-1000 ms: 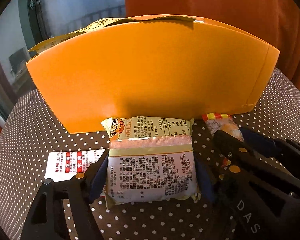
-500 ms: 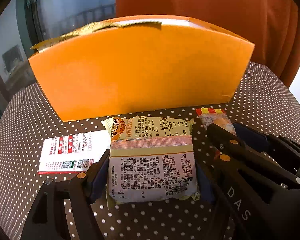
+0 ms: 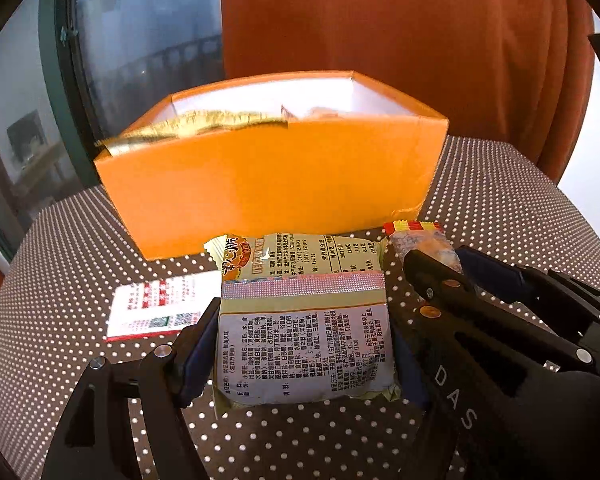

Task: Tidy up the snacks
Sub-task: 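Lift both packets with both tools and carry them over the orange box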

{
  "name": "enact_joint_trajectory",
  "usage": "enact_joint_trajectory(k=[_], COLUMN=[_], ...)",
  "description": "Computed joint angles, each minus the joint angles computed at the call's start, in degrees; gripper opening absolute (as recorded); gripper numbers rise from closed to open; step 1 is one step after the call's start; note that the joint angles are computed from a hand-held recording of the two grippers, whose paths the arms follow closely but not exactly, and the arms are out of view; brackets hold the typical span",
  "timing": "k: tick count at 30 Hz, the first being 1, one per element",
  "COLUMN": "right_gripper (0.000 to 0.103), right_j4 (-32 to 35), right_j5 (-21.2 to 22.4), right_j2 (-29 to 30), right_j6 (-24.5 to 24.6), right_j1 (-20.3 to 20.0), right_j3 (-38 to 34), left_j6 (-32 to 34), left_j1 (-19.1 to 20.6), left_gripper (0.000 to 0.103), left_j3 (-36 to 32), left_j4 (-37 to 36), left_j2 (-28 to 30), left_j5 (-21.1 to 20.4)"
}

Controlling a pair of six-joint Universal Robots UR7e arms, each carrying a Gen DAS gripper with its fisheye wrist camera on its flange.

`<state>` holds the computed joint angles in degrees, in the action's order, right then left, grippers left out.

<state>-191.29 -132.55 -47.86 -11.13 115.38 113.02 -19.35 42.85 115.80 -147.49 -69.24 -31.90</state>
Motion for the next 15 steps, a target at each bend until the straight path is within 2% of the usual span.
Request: enact_joint_trajectory(k=[4,5,15], right_gripper=[0.036,0.036,0.036], right_j4=[-1.02,-0.92,-3.44], right_j5=[-0.47,-0.53,-0.3], right_j2=[-1.47,-1.67,-1.54], right_j6=[-1.16,-1.63,-4.09], right_j1=[1.56,1.79,4.78], right_j3=[0.73,0.32,-1.85], left_j6=[-0.7,-0.24,2.52], left_j1=[-2.47,-2.72,-5.81], left_gripper=[0.077,0.077,0.077], left_j3=[1.1,-0.14,-0.91], left_j4=[-0.15,-1.09,-5.03], left_j2=[-1.71,-0.16,-0.26], left_j5=[1.21,1.42,4.02])
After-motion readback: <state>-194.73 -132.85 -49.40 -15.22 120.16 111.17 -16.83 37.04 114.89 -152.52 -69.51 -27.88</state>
